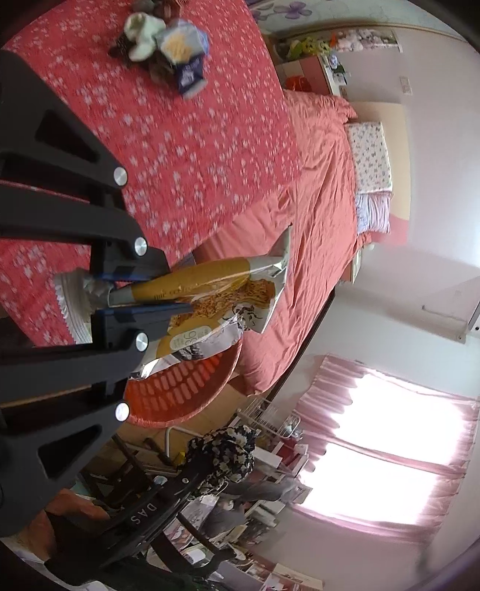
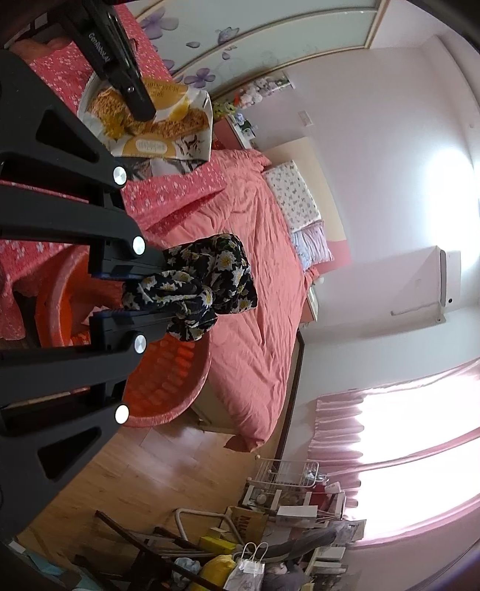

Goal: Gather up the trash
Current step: 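Carry wrapper and floral cloth to the orange basket and open both tools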

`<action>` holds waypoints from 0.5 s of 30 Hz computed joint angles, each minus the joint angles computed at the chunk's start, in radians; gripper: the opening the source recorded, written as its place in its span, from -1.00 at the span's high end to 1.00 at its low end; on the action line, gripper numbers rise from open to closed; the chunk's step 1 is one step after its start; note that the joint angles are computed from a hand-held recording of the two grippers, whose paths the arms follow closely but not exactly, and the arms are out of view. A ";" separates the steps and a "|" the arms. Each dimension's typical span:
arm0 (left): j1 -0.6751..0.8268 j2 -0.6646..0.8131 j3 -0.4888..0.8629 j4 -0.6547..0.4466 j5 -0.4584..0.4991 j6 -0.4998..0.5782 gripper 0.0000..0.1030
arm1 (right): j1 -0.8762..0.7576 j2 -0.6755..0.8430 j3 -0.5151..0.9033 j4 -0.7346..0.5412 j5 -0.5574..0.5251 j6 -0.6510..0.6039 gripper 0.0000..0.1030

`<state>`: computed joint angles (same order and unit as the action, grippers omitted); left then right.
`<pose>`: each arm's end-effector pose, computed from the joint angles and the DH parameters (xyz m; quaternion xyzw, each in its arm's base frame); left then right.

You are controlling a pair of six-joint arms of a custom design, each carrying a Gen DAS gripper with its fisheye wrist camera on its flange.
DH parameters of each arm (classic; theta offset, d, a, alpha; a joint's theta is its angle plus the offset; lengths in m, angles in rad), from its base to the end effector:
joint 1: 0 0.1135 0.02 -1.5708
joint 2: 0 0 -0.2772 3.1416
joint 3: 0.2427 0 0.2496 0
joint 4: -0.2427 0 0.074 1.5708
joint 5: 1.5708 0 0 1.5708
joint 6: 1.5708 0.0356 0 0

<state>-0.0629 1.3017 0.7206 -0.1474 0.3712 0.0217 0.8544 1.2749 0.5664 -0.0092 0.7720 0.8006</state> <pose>0.2604 -0.0293 0.2265 0.1133 0.8930 -0.1767 0.3982 0.1745 0.1625 0.2011 0.1330 0.8473 0.0502 0.5117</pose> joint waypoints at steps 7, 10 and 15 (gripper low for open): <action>-0.114 0.128 0.043 0.080 -0.048 -0.043 0.79 | -0.086 -0.026 -0.060 0.071 -0.060 -0.018 0.78; -0.145 0.187 0.066 0.107 -0.055 -0.052 0.79 | -0.131 -0.023 -0.079 0.110 -0.096 -0.032 0.78; -0.182 0.278 0.101 0.152 -0.063 -0.063 0.79 | -0.176 0.008 -0.086 0.159 -0.136 -0.044 0.78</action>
